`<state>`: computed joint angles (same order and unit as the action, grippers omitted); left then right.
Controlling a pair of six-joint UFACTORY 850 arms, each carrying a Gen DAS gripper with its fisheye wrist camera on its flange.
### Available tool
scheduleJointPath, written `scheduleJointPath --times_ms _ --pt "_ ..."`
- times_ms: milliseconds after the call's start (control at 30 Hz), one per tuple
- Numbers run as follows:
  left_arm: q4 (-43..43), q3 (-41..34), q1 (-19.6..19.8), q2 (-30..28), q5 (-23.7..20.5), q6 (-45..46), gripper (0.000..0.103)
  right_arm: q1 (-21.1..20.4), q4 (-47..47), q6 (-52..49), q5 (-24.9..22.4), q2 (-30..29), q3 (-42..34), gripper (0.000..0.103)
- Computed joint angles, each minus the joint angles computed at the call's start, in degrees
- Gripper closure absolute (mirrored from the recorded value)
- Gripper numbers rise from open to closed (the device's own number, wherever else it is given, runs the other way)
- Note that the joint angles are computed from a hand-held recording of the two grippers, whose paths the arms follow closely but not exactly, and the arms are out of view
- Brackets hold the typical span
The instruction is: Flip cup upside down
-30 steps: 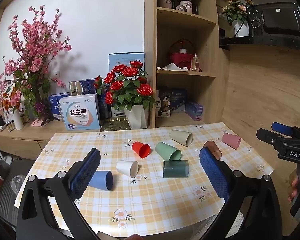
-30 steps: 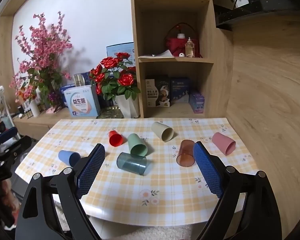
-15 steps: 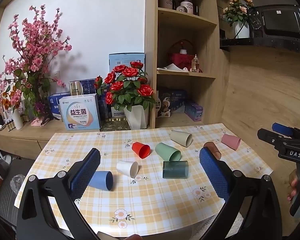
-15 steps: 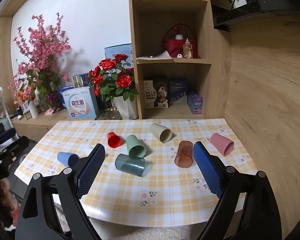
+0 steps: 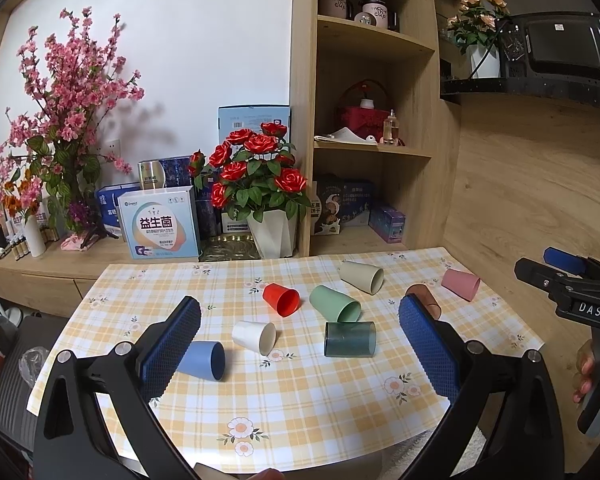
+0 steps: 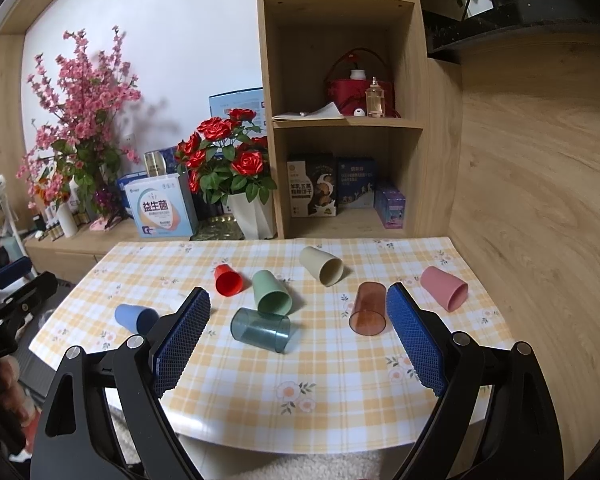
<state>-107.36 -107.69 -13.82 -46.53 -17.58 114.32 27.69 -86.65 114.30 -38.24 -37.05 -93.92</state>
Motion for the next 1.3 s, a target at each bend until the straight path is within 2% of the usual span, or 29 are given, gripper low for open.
scheduleJointPath --times_ms 1300 --pt "1.1 0.2 -0.2 0.1 -0.3 -1.2 0.006 0.1 -1.6 2.4 -0.3 0.2 1.0 0.016"
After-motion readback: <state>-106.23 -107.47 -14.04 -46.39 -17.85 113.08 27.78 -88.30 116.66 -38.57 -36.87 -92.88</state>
